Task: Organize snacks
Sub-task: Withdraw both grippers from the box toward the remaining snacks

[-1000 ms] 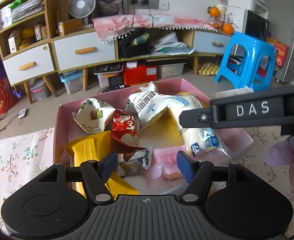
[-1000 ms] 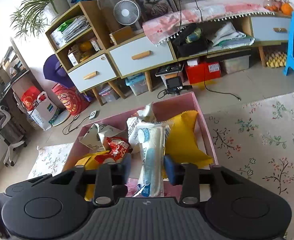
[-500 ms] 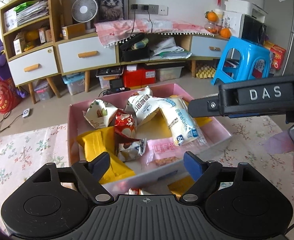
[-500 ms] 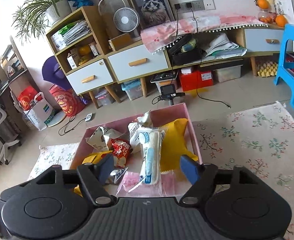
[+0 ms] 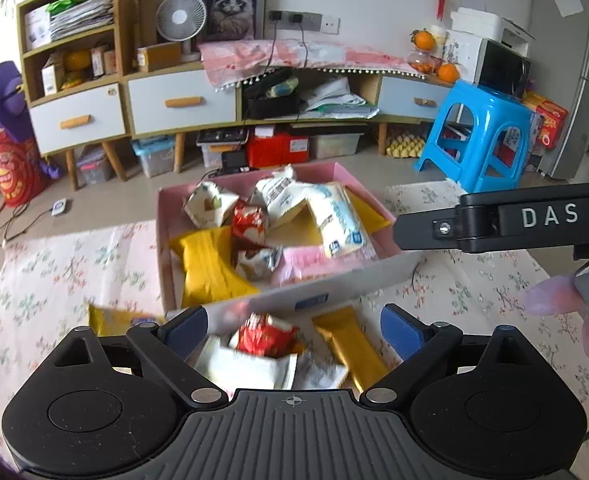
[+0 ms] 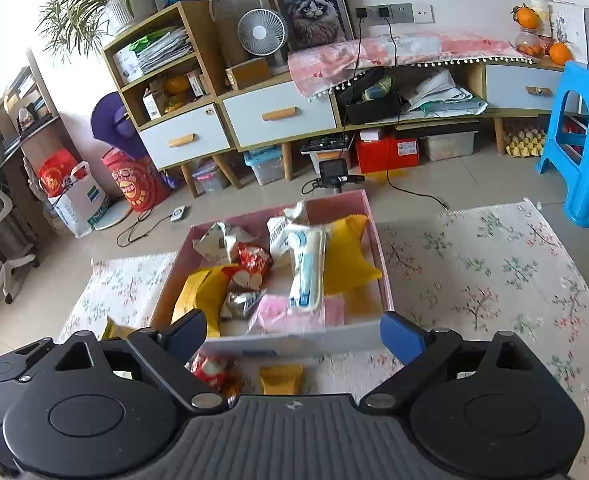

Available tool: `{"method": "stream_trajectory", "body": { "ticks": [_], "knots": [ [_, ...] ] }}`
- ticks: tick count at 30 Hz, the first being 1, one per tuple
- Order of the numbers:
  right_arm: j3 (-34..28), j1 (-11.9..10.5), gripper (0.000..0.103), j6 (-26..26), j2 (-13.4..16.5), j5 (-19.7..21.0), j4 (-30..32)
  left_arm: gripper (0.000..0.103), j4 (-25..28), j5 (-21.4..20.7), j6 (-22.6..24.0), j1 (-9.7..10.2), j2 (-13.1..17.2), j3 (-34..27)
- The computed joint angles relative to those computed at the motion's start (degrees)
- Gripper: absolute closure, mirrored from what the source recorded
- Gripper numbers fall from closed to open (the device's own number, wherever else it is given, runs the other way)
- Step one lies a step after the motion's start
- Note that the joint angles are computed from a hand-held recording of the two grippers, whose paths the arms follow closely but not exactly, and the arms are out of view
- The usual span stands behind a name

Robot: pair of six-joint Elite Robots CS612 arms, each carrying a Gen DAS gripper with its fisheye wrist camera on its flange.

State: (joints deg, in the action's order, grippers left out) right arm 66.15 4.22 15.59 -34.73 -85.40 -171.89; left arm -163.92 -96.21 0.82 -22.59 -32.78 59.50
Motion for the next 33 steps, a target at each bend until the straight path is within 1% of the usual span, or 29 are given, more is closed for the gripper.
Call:
{"method": "stream_trajectory", "body": {
  "ticks": [6,11,13,15,16,18,22,25,28,31,33],
  "knots": [
    [2.81,0.59,0.013,-0.72,-1.51,-1.47,0.00,0.006,-2.33,2.73,0.32,0.15,-2.05,4.57],
    [4.43,1.12,0.012,-2.01,-1.89,-3.16,-0.36,0.005,-2.12,3.88,-0.96,0.68,-2.68,6.22],
    [5.18,1.21,0.012,-1.96,-1.94,-3.41,-1.11,0.005,-3.26,4.14,-0.50,0.92,-2.86,7.19],
    [6.34,1.29,0.011,-1.86,-1.98,-3.67,-2.45,0.004,-3.52,5.68,0.60,0.93,-2.99,8.07],
    [6.84,1.50,0.011,-2.51,-2.09,-4.24,-2.04,0.004,-3.43,6.34,1.22,0.90,-3.10,8.48],
    [6.88,1.74,0.011,-5.71,-2.12,-5.19,-0.51,0.004,-3.24,6.98,2.13,0.94,-3.19,9.07],
    [7.55,2.14,0.011,-12.01,-1.70,-6.83,-2.52,0.004,-3.08,6.81,1.82,1.10,-3.12,9.74],
    [7.82,2.37,0.010,-14.86,-1.26,-7.67,-3.19,0.004,-2.56,6.59,-0.62,1.21,-2.65,9.34],
    [7.82,2.46,0.010,-15.71,-1.20,-7.20,-2.26,0.004,-1.58,6.04,-6.32,1.37,-1.85,7.91],
    [7.96,2.50,0.010,-15.51,-1.23,-6.60,-2.36,0.004,-0.10,5.34,-12.41,1.42,-0.66,5.59],
    [7.79,2.47,0.010,-14.89,-1.11,-6.18,-2.29,0.004,0.42,6.07,-14.67,1.14,0.19,4.15]
  ]
}}
